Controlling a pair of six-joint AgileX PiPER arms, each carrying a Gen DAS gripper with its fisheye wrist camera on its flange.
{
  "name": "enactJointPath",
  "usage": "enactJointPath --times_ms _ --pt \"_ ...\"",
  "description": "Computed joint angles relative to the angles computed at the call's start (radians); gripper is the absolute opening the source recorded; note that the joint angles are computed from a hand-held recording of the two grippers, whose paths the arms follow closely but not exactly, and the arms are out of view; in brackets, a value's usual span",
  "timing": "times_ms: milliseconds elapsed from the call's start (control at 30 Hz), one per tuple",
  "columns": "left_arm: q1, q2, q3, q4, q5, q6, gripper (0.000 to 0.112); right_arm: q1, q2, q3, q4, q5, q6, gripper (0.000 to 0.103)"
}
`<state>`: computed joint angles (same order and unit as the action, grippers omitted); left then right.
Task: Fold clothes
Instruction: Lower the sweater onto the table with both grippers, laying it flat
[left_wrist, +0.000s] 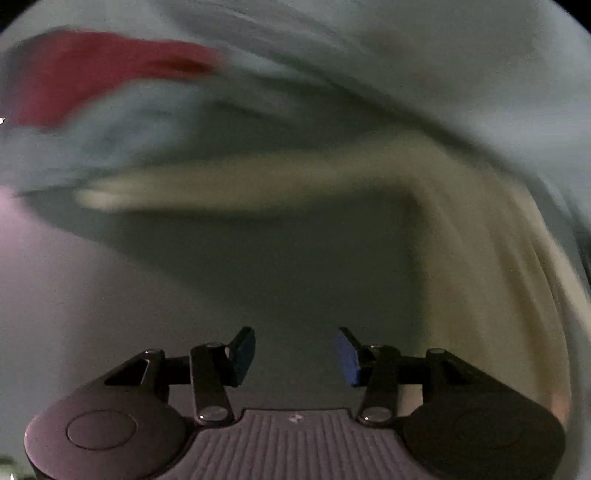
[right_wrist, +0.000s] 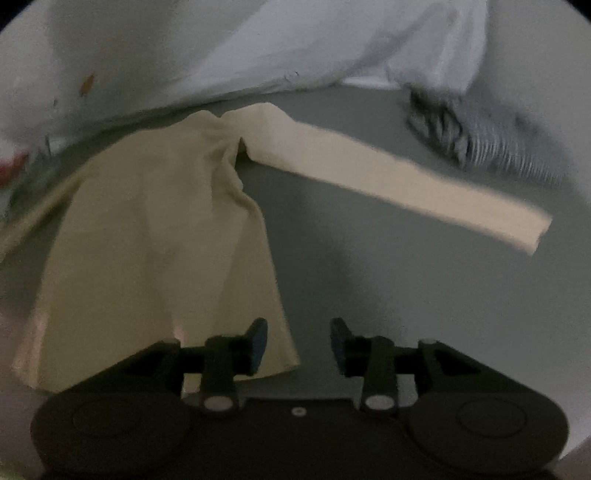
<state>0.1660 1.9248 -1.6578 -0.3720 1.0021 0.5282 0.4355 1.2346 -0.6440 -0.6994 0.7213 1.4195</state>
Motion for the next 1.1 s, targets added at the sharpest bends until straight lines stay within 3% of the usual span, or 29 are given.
enactJointPath --times_ms 100,233,300,333,400,500,600,667,733,800,833,900,1033,1067,1100 --pt "-0.091 -0.058 0.145 -0.053 -0.056 0.139 0.078 -0.038 0.023 0.02 0.019 -0.103 -0.029 0.05" --pt "-0.191 -0.06 0.206 -0.009 -0.11 0.141 0.077 -0.049 0.113 0.008 0.014 -0.154 -0.068 0.051" --pt "-0.228 -0.096 0.292 0.005 -0.215 0.167 0.052 -0.026 0.15 0.01 -0.026 -0.157 -0.05 0.045" --pt "-0.239 -0.108 0.316 -0.004 -0.245 0.198 0.006 -0.008 0.158 0.018 -0.061 -0.158 -0.024 0.028" --pt "-0.253 -0.109 0.296 0.022 -0.241 0.181 0.004 0.001 0.146 0.013 -0.04 -0.155 -0.072 0.004" --pt "-0.201 -0.122 0.217 0.003 -0.153 0.086 0.004 0.014 0.035 0.026 0.011 -0.098 -0.105 0.004" --pt "-0.099 -0.17 0.153 -0.068 -0.031 0.05 0.004 0.118 -0.209 0.013 0.032 0.108 -0.053 0.004" --pt "-0.057 -0.176 0.157 -0.069 0.01 0.031 0.004 0.199 -0.29 0.003 0.049 0.231 -0.026 0.004" --pt "-0.069 -0.151 0.206 0.004 -0.019 -0.044 0.003 0.185 -0.285 0.06 0.119 0.199 -0.069 0.004" --pt "-0.088 -0.121 0.212 0.07 0.0 -0.12 0.004 0.148 -0.208 0.12 0.198 0.122 -0.096 0.004" --pt "-0.095 -0.125 0.213 0.083 -0.002 -0.129 0.005 0.183 -0.201 0.126 0.186 0.124 -0.058 0.004" --pt "-0.12 -0.133 0.217 0.123 -0.025 -0.153 0.02 0.29 -0.233 0.12 0.108 0.175 0.086 0.006" --pt "-0.168 -0.118 0.221 0.236 -0.038 -0.209 0.033 0.221 -0.183 0.135 0.192 0.153 0.058 0.021" --pt "-0.171 -0.129 0.224 0.244 -0.045 -0.2 0.039 0.222 -0.173 0.135 0.195 0.165 0.074 0.023" --pt "-0.172 -0.146 0.233 0.24 -0.061 -0.185 0.05 0.243 -0.197 0.14 0.179 0.18 0.114 0.032"
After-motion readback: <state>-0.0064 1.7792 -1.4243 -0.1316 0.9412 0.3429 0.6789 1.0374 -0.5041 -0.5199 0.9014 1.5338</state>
